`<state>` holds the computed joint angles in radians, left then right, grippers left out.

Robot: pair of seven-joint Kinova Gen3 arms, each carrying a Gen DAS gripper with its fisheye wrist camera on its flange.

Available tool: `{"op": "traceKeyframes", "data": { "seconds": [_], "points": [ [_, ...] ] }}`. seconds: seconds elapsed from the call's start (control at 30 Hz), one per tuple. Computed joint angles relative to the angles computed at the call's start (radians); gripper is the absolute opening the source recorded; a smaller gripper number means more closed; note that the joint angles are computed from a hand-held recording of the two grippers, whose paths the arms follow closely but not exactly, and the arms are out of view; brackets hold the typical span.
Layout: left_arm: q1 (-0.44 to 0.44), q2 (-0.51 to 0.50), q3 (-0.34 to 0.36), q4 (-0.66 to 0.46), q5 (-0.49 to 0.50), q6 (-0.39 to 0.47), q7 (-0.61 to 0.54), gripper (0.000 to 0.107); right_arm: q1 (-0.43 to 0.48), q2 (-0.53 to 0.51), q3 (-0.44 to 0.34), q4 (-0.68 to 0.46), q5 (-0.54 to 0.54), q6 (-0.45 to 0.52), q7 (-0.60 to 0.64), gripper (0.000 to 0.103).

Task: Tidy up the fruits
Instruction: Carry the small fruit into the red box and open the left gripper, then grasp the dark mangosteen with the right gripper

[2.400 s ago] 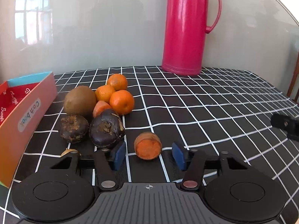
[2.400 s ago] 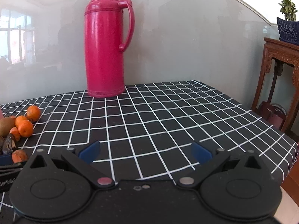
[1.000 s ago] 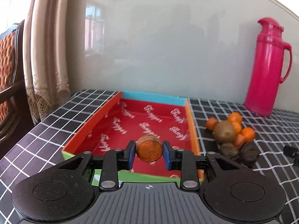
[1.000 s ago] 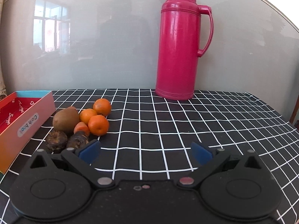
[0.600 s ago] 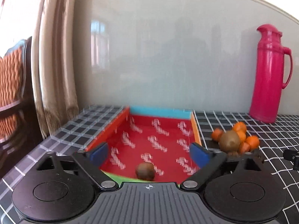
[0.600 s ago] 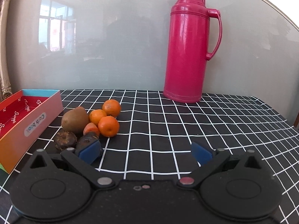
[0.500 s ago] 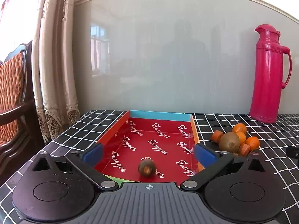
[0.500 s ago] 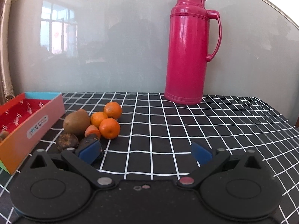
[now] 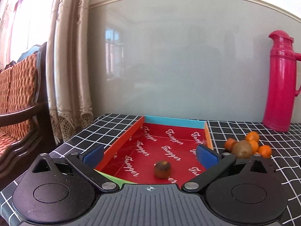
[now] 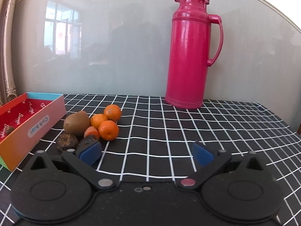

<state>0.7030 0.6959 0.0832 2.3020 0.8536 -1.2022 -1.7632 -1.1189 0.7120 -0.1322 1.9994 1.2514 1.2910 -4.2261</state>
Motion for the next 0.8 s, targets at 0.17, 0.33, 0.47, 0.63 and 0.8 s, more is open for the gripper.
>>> {"op": "traceKeyframes", "data": {
  "seconds": [0.17, 0.33, 0.47, 0.63, 0.8],
  "points": [
    [-0.012, -0.006, 0.001, 0.007, -0.006, 0.013, 0.003, 0.103, 0.008, -0.002, -0.001, -0.004, 0.020, -0.023, 0.012, 0.103],
    [-0.013, -0.011, -0.008, 0.024, -0.034, 0.011, 0.002, 0.103, 0.005, 0.010, 0.005, -0.026, 0.030, -0.014, 0.033, 0.103],
    [-0.015, -0.011, -0.012, 0.028, -0.031, 0.009, -0.012, 0.103, 0.019, 0.014, 0.007, -0.040, 0.048, -0.039, 0.068, 0.101],
    [-0.030, -0.015, -0.019, 0.044, -0.033, 0.005, -0.011, 0.103, 0.025, 0.031, 0.019, -0.074, 0.066, -0.056, 0.125, 0.093],
    [-0.054, -0.018, -0.024, 0.067, -0.047, -0.003, 0.018, 0.103, 0.046, 0.041, 0.028, -0.110, 0.067, -0.104, 0.186, 0.091]
  ]
}}
